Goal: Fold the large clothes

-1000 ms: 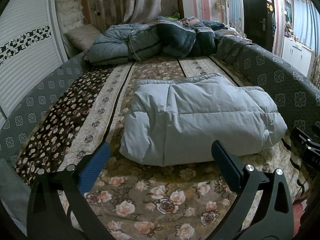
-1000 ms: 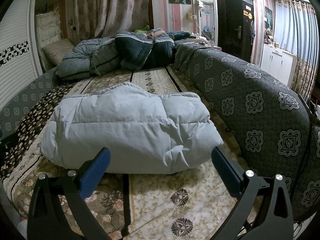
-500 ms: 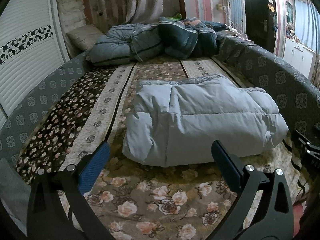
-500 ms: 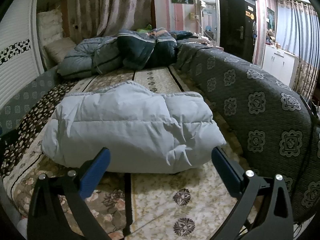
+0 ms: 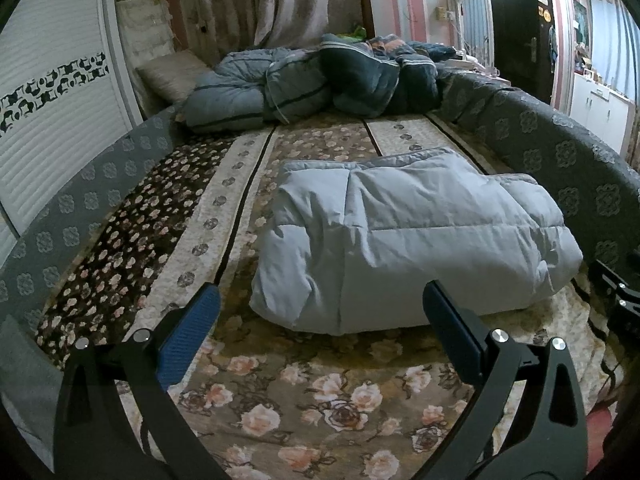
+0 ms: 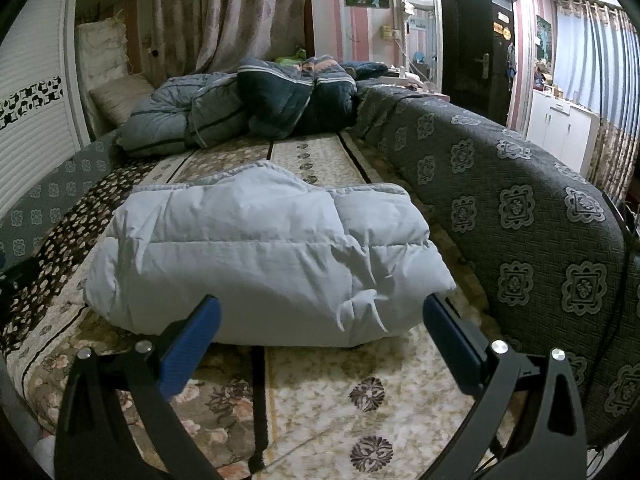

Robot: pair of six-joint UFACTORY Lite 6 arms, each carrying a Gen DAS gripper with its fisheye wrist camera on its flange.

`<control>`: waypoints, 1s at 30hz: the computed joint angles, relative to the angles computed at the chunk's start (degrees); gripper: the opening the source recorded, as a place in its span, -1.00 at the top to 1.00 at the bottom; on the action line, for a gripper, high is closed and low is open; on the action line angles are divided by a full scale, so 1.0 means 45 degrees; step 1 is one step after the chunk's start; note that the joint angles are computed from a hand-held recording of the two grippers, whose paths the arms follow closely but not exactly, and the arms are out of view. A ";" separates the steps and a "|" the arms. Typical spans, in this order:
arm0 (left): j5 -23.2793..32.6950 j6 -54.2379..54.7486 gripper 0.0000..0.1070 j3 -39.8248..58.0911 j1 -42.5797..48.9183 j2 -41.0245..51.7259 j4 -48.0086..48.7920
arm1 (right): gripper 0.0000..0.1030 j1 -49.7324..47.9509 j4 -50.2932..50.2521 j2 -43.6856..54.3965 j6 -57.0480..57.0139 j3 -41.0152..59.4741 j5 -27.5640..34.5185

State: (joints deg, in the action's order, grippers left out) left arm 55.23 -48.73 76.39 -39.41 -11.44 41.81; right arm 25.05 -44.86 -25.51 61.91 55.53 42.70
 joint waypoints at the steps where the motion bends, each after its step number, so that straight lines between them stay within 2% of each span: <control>1: -0.0078 0.0100 -0.87 -0.0025 0.0064 -0.0038 -0.0055 | -0.96 -0.0271 0.0261 0.0100 -0.0366 0.0117 -0.0225; 7: -0.0078 0.0000 -0.87 -0.0217 -0.0023 -0.0376 0.0531 | -0.96 -0.0376 0.1033 0.0759 -0.0987 0.0546 -0.0763; 13: -0.0766 0.0879 -0.87 -0.0633 0.0895 -0.0913 -0.0505 | -0.96 -0.0670 0.1987 0.1582 -0.1547 0.1131 -0.1637; 19: -0.1529 0.1476 -0.87 -0.0731 0.1518 -0.1163 -0.1010 | -0.96 -0.0427 0.1263 0.2040 -0.0971 0.1380 -0.1396; 22: -0.1348 0.0897 -0.87 -0.0617 0.0834 -0.1136 0.0163 | -0.96 -0.0485 0.1147 0.1982 -0.0910 0.1374 -0.1236; 25: -0.1158 0.1680 -0.87 0.0111 0.0834 -0.0546 -0.0504 | -0.96 -0.0487 0.1001 0.1820 -0.0848 0.1299 -0.0991; 30: -0.1007 0.1505 -0.87 0.0243 0.0713 -0.0221 -0.0515 | -0.96 -0.0684 0.1081 0.1391 -0.1010 0.0986 -0.0728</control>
State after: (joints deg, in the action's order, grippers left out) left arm 50.70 -41.95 77.48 -36.20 -12.43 39.49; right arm 21.97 -39.99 -19.25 57.37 59.96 39.42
